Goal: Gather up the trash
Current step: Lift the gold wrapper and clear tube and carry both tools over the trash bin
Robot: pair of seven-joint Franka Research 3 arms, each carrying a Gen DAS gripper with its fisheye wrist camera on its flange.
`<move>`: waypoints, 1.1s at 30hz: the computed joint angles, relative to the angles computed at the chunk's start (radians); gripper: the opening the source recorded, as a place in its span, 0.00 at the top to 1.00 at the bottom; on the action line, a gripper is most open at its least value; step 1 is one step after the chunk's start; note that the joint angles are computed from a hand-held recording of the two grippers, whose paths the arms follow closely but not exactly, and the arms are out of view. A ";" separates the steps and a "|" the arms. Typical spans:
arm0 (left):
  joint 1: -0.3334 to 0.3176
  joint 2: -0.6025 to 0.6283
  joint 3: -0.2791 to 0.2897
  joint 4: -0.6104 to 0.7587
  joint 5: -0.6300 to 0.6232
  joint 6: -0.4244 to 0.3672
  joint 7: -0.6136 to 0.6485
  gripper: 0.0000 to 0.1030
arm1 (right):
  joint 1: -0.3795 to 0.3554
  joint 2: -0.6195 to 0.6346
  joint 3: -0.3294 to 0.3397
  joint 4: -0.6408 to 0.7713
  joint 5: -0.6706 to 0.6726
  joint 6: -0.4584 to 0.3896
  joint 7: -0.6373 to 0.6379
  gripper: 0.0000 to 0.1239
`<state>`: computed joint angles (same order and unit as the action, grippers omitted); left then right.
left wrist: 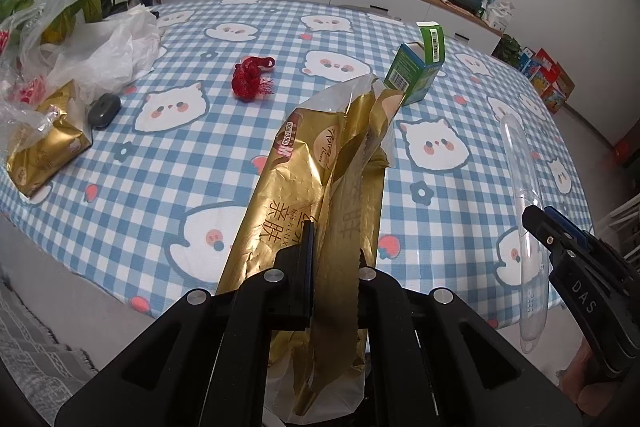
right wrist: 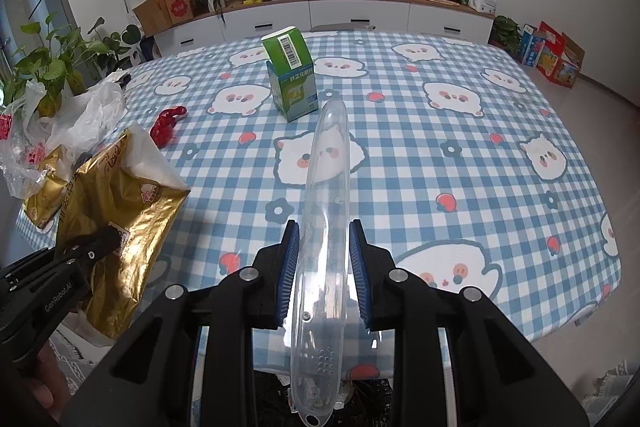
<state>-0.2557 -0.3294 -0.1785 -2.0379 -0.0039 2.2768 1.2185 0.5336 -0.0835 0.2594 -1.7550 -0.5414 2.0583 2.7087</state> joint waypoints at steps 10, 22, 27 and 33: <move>-0.014 -0.110 0.018 -0.106 -0.025 0.002 0.009 0.95 | 0.011 -0.050 0.030 -0.058 0.012 0.020 0.035 0.80; -0.030 -0.263 0.050 -0.255 -0.047 -0.004 0.019 0.95 | 0.005 -0.121 0.076 -0.145 0.036 0.071 0.054 0.80; -0.039 -0.320 0.064 -0.312 -0.054 -0.009 0.029 0.95 | 0.003 -0.142 0.097 -0.166 0.039 0.070 0.064 0.80; -0.053 -0.385 0.086 -0.377 -0.084 0.003 0.033 0.95 | 0.007 -0.160 0.120 -0.195 0.043 0.079 0.087 0.80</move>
